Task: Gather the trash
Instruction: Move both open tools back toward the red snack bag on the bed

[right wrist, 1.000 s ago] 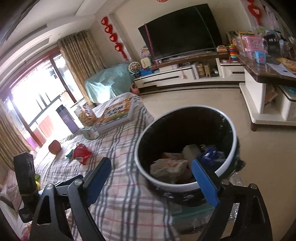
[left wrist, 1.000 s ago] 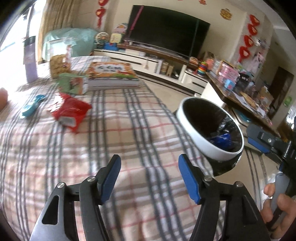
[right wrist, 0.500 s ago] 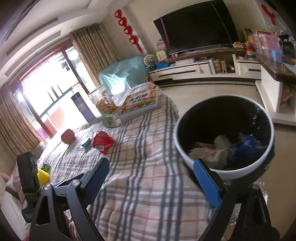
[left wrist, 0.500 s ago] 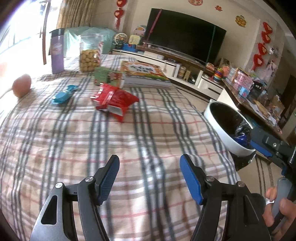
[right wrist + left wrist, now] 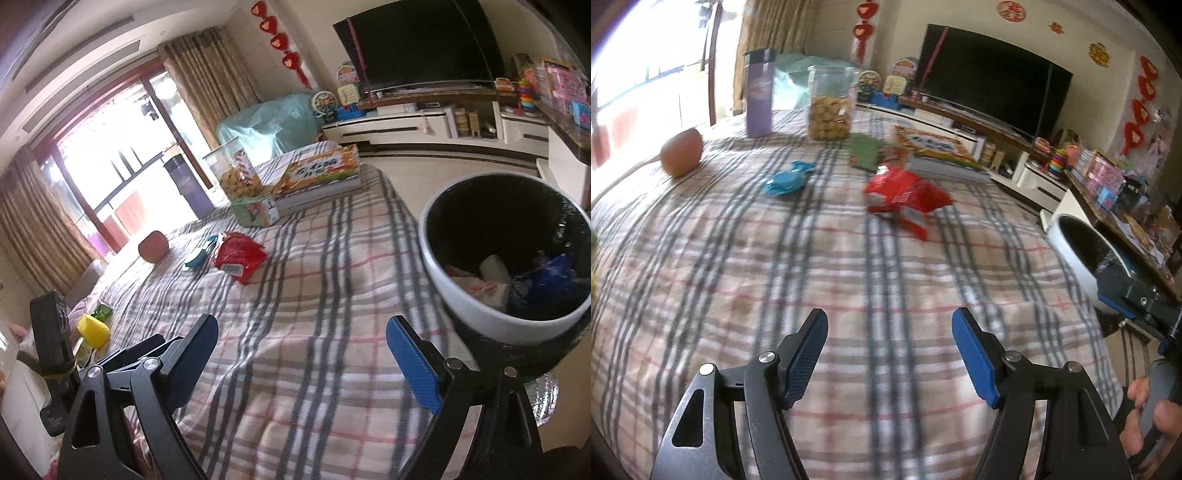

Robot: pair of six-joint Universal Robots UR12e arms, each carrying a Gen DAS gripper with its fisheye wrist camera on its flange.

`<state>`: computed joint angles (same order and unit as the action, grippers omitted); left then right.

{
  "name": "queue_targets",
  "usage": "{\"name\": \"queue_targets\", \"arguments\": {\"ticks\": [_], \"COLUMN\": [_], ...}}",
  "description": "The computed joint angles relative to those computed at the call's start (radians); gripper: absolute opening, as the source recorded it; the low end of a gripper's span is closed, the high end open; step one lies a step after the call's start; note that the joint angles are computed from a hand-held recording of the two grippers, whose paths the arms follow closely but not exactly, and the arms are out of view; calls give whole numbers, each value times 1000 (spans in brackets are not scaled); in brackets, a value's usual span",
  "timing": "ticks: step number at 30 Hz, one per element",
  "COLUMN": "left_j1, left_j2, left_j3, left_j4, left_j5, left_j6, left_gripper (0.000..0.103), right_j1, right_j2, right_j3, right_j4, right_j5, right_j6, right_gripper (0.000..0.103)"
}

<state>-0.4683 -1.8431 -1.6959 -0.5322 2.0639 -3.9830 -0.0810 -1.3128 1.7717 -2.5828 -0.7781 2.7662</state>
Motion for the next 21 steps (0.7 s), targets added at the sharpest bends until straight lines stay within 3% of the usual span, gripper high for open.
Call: {"name": "queue_targets", "arguments": {"ticks": [8, 21], "left_j1": [25, 88], "left_j2": [39, 48], "left_j3": [-52, -69], "left_j4": [-9, -32], "left_j5": [25, 11], "left_j6": [-47, 3], "left_gripper": [69, 69], "right_j1": [41, 111], "right_j2": [19, 72], "right_j3": [-17, -89], "right_j4": [24, 82], "right_j5": [-10, -25], "right_j6": [-33, -60], "right_gripper": [94, 94]}}
